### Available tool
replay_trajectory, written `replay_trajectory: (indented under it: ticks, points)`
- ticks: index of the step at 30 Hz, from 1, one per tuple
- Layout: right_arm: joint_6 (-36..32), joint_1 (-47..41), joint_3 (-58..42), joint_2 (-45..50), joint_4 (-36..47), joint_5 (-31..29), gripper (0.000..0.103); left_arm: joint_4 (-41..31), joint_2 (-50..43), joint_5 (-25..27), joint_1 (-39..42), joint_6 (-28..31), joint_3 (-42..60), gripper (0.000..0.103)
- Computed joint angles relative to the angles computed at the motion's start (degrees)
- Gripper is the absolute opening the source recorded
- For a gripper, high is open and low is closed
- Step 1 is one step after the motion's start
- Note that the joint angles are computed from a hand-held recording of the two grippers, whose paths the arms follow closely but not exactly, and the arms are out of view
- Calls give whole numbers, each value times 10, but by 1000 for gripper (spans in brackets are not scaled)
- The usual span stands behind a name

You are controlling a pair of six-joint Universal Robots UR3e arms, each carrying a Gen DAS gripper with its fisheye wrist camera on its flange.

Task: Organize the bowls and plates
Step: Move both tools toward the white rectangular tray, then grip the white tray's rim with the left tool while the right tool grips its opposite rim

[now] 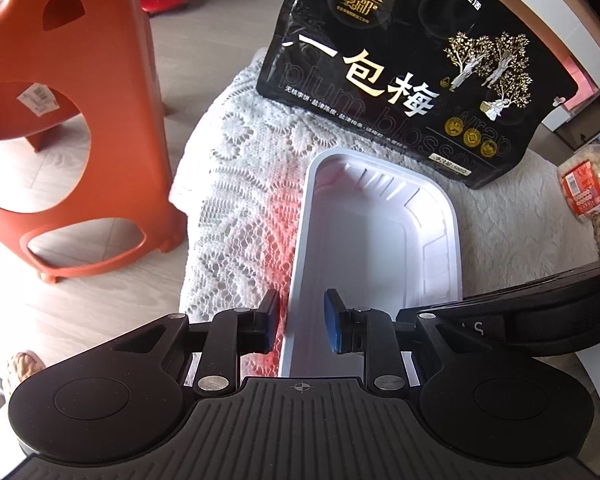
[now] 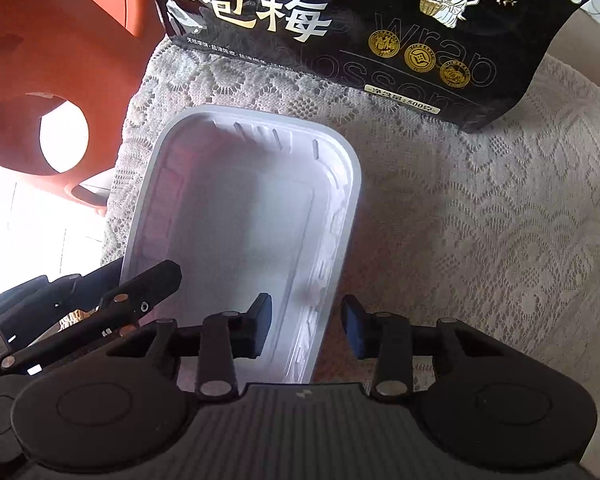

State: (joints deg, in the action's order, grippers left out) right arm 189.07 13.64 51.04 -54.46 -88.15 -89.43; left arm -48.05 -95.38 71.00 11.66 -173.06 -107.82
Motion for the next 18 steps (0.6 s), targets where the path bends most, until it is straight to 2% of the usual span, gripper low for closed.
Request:
replay_trajectory:
  ticks: [2, 7, 10, 14, 16, 18]
  points:
    - [-8, 5, 3, -2, -3, -2, 30, -27, 0, -6, 4, 2, 9, 23]
    - [-10, 7, 53, -67, -32, 5, 30, -111, 70, -63, 43, 38, 30, 23]
    - [-22, -7, 91, -146, -44, 26, 30, -151, 154, -101, 65, 52, 38, 23]
    - [-58, -29, 107, -265, -13, 38, 30, -231, 262, -145, 77, 70, 57, 24]
    - [-77, -41, 130, -330, -9, 37, 30, -270, 305, -152, 61, 79, 73, 24]
    - [-100, -56, 161, -400, -9, 31, 30, -280, 333, -147, 26, 79, 79, 25]
